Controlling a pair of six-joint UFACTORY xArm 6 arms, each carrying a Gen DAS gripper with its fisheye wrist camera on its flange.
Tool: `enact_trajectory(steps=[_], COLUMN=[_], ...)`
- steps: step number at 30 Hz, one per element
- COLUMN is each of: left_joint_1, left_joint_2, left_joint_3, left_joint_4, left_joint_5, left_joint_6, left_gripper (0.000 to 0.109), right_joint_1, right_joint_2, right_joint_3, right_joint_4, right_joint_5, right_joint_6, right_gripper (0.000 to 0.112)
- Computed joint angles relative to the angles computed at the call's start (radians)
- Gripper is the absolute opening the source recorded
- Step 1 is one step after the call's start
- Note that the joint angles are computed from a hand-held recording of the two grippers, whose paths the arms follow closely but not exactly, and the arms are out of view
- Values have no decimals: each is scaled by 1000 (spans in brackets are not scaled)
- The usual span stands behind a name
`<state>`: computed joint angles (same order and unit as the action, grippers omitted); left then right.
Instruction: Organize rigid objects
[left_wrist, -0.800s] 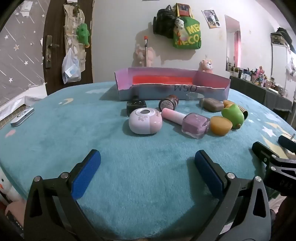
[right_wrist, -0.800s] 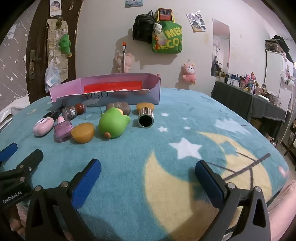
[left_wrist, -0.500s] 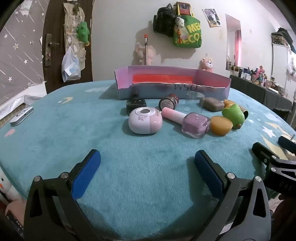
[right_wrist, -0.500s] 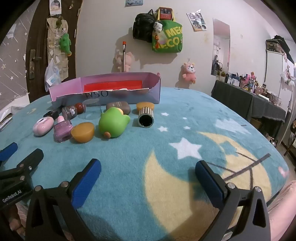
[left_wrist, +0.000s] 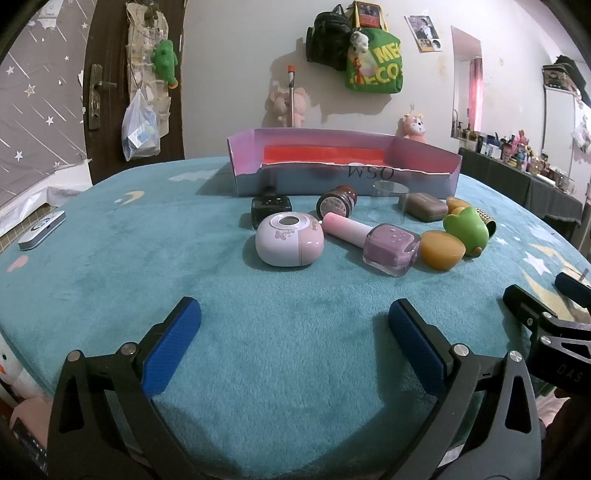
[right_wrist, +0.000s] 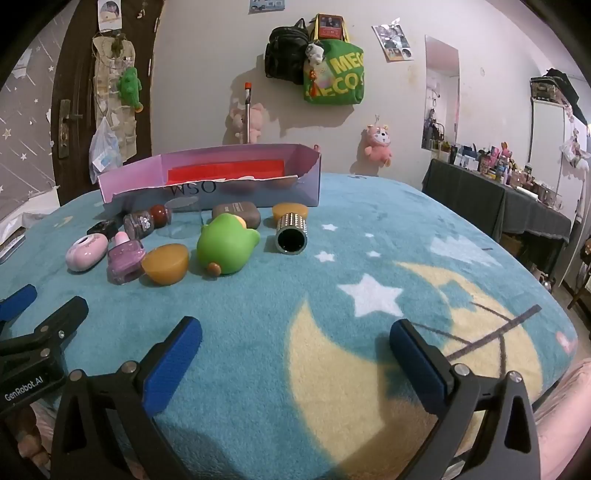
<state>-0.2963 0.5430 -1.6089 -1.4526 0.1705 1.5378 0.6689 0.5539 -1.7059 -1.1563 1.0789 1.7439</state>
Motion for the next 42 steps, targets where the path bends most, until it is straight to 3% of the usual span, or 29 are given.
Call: enact_trajectory(steps=[42], left_joint_1=[4], left_joint_2=[-1], left_joint_3=[1], left_joint_4=[46], left_joint_5=[7], left_joint_6=[-45], left_gripper=[103], right_joint_1=[1], right_joint_2=[-3], right_joint_3=[5], right_joint_4=[-1], right_joint_5=[-1], right_joint_6=[5], right_gripper=[103])
